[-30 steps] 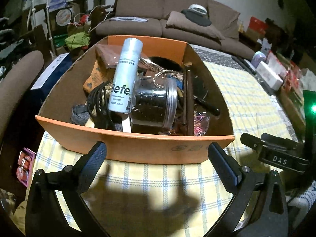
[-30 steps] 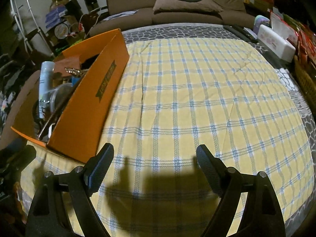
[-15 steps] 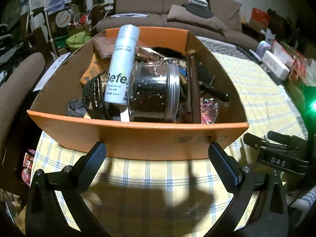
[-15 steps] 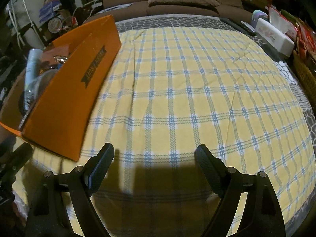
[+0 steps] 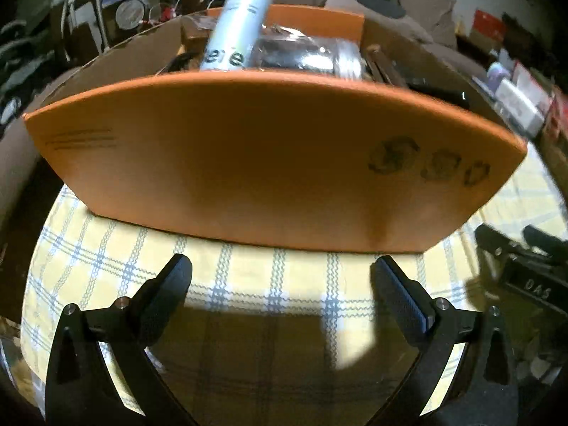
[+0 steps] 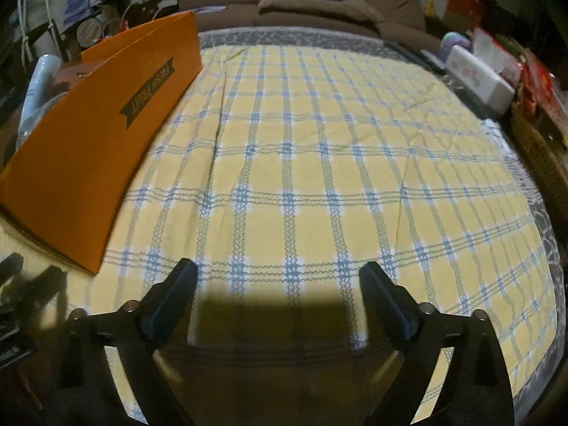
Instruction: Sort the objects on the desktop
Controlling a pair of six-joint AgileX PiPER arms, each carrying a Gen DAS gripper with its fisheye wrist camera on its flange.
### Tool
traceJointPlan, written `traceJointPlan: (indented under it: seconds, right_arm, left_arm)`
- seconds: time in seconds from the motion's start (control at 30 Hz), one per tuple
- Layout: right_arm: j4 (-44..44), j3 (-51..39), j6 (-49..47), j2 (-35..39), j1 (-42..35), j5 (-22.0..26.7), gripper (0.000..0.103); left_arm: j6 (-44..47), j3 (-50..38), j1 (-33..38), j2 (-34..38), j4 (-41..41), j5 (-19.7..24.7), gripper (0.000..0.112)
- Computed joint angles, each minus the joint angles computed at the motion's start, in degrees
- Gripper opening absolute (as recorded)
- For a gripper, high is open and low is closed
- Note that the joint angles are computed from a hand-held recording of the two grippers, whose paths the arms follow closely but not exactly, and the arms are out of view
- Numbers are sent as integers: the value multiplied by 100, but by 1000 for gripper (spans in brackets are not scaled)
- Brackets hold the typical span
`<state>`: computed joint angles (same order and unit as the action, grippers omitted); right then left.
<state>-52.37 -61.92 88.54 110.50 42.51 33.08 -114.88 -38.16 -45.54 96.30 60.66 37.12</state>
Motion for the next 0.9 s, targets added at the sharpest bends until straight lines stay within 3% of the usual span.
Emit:
traceJointPlan:
  seconds: [0.07,0.9]
  right_arm:
    - [-240,154,406,-55,-8,-108,103]
    - [-422,163,631,-30,104,-21,103]
  left_arm:
    - [-7,-6,12,9,15,-13,103]
    - [-74,-64,111,175,14,25,103]
